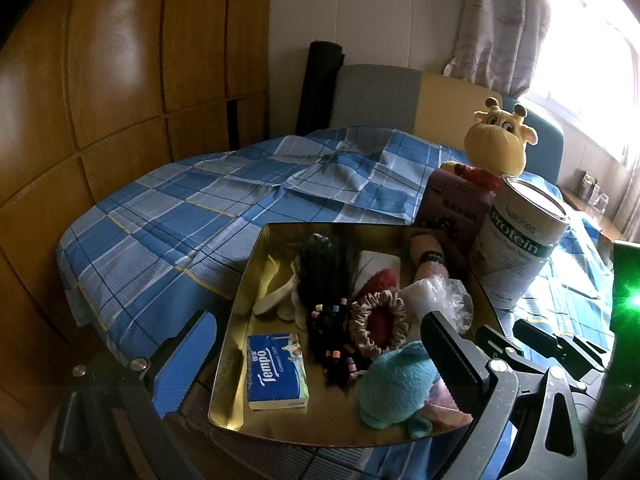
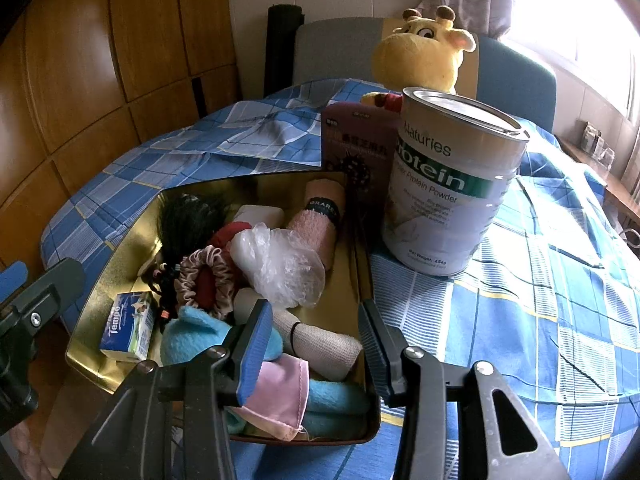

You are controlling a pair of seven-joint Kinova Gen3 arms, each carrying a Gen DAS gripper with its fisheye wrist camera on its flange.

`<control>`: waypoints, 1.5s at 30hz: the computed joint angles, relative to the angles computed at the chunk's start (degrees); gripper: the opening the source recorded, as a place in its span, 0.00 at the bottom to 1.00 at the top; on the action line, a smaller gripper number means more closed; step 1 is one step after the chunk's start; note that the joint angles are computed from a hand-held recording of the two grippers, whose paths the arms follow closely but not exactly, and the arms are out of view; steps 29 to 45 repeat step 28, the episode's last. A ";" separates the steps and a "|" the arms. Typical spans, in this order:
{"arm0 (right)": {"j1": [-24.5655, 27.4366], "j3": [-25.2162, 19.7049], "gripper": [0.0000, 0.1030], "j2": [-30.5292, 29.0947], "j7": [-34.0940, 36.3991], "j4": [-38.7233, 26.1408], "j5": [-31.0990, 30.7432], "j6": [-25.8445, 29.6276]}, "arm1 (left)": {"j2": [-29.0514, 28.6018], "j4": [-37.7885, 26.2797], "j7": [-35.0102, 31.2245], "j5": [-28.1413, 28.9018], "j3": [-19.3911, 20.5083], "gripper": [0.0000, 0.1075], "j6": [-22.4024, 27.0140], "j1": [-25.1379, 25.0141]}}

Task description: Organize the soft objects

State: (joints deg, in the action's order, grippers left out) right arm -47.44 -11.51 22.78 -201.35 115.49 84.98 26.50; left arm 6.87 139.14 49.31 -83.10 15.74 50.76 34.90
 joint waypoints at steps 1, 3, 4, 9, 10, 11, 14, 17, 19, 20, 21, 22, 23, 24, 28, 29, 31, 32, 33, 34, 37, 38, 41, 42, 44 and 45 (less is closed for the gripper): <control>0.06 0.01 0.43 -0.01 0.01 0.05 0.06 -0.09 | 0.00 0.00 0.00 0.00 0.01 0.95 0.00 -0.01; 0.05 -0.02 0.43 0.04 -0.04 0.07 0.10 -0.02 | -0.03 -0.02 -0.04 0.00 0.02 0.95 -0.17 -0.05; 0.15 -0.02 0.43 0.05 0.00 0.09 0.12 -0.16 | 0.02 -0.02 -0.02 0.04 0.06 0.95 -0.15 0.01; 0.30 -0.06 0.43 0.08 -0.07 0.21 0.21 -0.29 | 0.24 -0.24 -0.24 -0.03 0.00 0.95 -0.51 -0.04; 0.29 -0.07 0.43 0.06 -0.21 0.27 0.28 -0.28 | 0.18 -0.26 -0.43 -0.09 -0.12 0.95 -0.65 -0.17; 0.43 -0.05 0.43 0.05 -0.16 0.29 0.33 -0.43 | 0.25 -0.31 -0.50 -0.10 -0.14 0.95 -0.71 -0.19; 0.42 -0.09 0.43 0.04 -0.39 0.38 0.55 -0.34 | 0.30 -0.35 -0.65 -0.32 -0.27 0.95 -1.19 -0.39; 0.57 -0.19 0.43 0.09 -0.25 0.38 0.45 -0.39 | 0.32 -0.41 -0.95 -0.40 -0.38 0.95 -1.57 -0.57; 0.75 -0.16 0.43 0.12 0.10 0.26 0.24 -0.57 | 0.30 -0.47 -1.26 -0.30 -0.45 0.95 -1.84 -0.73; 0.70 -0.13 0.43 0.10 0.06 0.31 0.23 -0.54 | 0.32 -0.46 -1.28 -0.33 -0.47 0.95 -1.84 -0.75; 0.68 -0.11 0.43 0.11 0.01 0.32 0.22 -0.54 | 0.51 -0.45 -1.09 -0.36 -0.39 0.95 -1.44 -0.58; 0.69 -0.10 0.43 0.13 0.10 0.26 0.18 -0.60 | 0.57 -0.40 -0.95 -0.44 -0.40 0.95 -1.15 -0.50; 0.69 -0.06 0.43 0.15 0.05 0.27 0.19 -0.63 | 0.70 -0.26 -0.45 -0.64 -0.35 0.95 -0.81 -0.34; 0.65 -0.04 0.43 0.12 -0.06 0.34 0.24 -0.59 | 0.71 -0.15 -0.19 -0.85 -0.37 0.95 -0.81 -0.34; 0.82 -0.08 0.43 0.00 -1.02 0.51 1.16 -0.62 | 0.38 0.13 -0.18 -1.28 -0.54 0.95 -1.61 -0.75; 0.82 -0.08 0.43 0.00 -1.02 0.51 1.16 -0.62 | 0.38 0.13 -0.18 -1.28 -0.54 0.95 -1.61 -0.75; 0.82 -0.08 0.43 0.00 -1.02 0.51 1.16 -0.62 | 0.38 0.13 -0.18 -1.28 -0.54 0.95 -1.61 -0.75; 0.82 -0.08 0.43 0.00 -1.02 0.51 1.16 -0.62 | 0.38 0.13 -0.18 -1.28 -0.54 0.95 -1.61 -0.75; 0.82 -0.08 0.43 0.00 -1.02 0.51 1.16 -0.62 | 0.38 0.13 -0.18 -1.28 -0.54 0.95 -1.61 -0.75; 0.82 -0.08 0.43 0.00 -1.02 0.51 1.16 -0.62 | 0.38 0.13 -0.18 -1.28 -0.54 0.95 -1.61 -0.75; 0.82 -0.08 0.43 0.00 -1.02 0.51 1.16 -0.62 | 0.38 0.13 -0.18 -1.28 -0.54 0.95 -1.61 -0.75; 0.82 -0.08 0.43 0.00 -1.02 0.51 1.16 -0.62 | 0.38 0.13 -0.18 -1.28 -0.54 0.95 -1.61 -0.75; 0.82 -0.08 0.43 0.00 -1.02 0.51 1.16 -0.62 | 0.38 0.13 -0.18 -1.28 -0.54 0.95 -1.61 -0.75; 0.82 -0.08 0.43 0.00 -1.02 0.51 1.16 -0.62 | 0.38 0.13 -0.18 -1.28 -0.54 0.95 -1.61 -0.75; 0.82 -0.08 0.43 0.00 -1.02 0.51 1.16 -0.62 | 0.38 0.13 -0.18 -1.28 -0.54 0.95 -1.61 -0.75; 0.82 -0.08 0.43 0.00 -1.02 0.51 1.16 -0.62 | 0.38 0.13 -0.18 -1.28 -0.54 0.95 -1.61 -0.75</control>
